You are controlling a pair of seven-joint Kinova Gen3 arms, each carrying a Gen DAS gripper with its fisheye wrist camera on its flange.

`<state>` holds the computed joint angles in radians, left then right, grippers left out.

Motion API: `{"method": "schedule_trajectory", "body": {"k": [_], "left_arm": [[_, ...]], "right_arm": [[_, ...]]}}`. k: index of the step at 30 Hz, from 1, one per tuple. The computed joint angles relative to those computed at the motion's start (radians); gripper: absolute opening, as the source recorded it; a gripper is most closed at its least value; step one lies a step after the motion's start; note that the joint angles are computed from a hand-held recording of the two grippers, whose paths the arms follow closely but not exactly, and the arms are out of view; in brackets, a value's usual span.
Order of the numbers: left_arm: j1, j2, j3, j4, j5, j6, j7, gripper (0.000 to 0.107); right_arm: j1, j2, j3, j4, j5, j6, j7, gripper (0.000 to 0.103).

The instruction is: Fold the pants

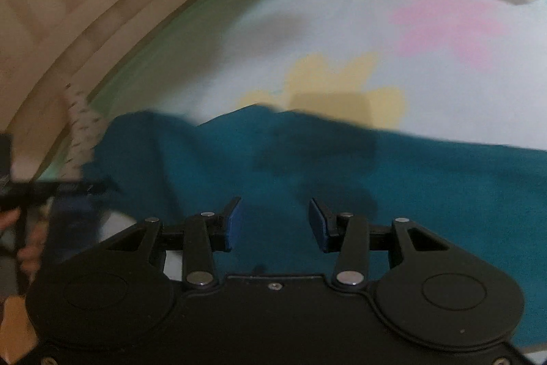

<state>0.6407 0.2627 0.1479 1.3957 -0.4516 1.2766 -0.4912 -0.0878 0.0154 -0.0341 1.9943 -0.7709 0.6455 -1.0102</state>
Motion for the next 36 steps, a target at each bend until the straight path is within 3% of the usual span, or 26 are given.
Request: {"method": "schedule_trajectory", "body": {"k": [4, 7, 10, 14, 19, 23, 28, 30, 31, 32, 33, 36], "left_arm": [[-0.075, -0.017, -0.030, 0.026, 0.078, -0.004, -0.080, 0.016], [-0.203, -0.030, -0.004, 0.059, 0.200, -0.059, -0.184, 0.016], [-0.252, -0.022, -0.025, 0.063, 0.291, -0.069, -0.268, 0.015], [-0.269, -0.010, -0.030, 0.042, 0.299, -0.042, -0.318, 0.010], [-0.290, -0.027, -0.036, 0.032, 0.317, -0.043, -0.376, 0.010], [-0.277, -0.035, -0.044, 0.016, 0.258, -0.035, -0.355, 0.010], [-0.303, -0.040, -0.056, 0.017, 0.254, -0.049, -0.359, 0.010], [-0.313, -0.045, -0.057, 0.020, 0.263, -0.059, -0.355, 0.010], [-0.317, -0.049, -0.058, 0.024, 0.267, -0.067, -0.354, 0.010], [-0.322, -0.052, -0.057, 0.025, 0.272, -0.073, -0.357, 0.010], [-0.327, -0.049, -0.057, 0.023, 0.274, -0.078, -0.363, 0.010], [-0.339, -0.056, -0.055, 0.028, 0.280, -0.105, -0.387, 0.010]], "right_arm": [[-0.066, 0.052, -0.062, -0.039, 0.002, -0.040, -0.016, 0.052], [-0.110, 0.082, -0.108, -0.066, 0.012, -0.082, -0.021, 0.052], [-0.161, 0.110, -0.149, -0.102, 0.041, -0.118, -0.058, 0.052], [-0.213, 0.163, -0.198, -0.145, 0.075, -0.179, -0.061, 0.054], [-0.298, 0.239, -0.247, -0.192, 0.204, -0.292, -0.119, 0.056], [-0.363, 0.289, -0.245, -0.211, 0.349, -0.373, -0.179, 0.059], [-0.468, 0.349, -0.180, -0.256, 0.502, -0.390, -0.287, 0.059], [-0.539, 0.376, -0.117, -0.281, 0.582, -0.394, -0.357, 0.058], [-0.551, 0.388, -0.108, -0.294, 0.615, -0.389, -0.370, 0.054], [-0.545, 0.399, -0.117, -0.311, 0.631, -0.375, -0.367, 0.042], [-0.520, 0.402, -0.138, -0.320, 0.631, -0.369, -0.352, 0.004], [-0.384, 0.371, -0.240, -0.297, 0.541, -0.417, -0.343, 0.008]]}}
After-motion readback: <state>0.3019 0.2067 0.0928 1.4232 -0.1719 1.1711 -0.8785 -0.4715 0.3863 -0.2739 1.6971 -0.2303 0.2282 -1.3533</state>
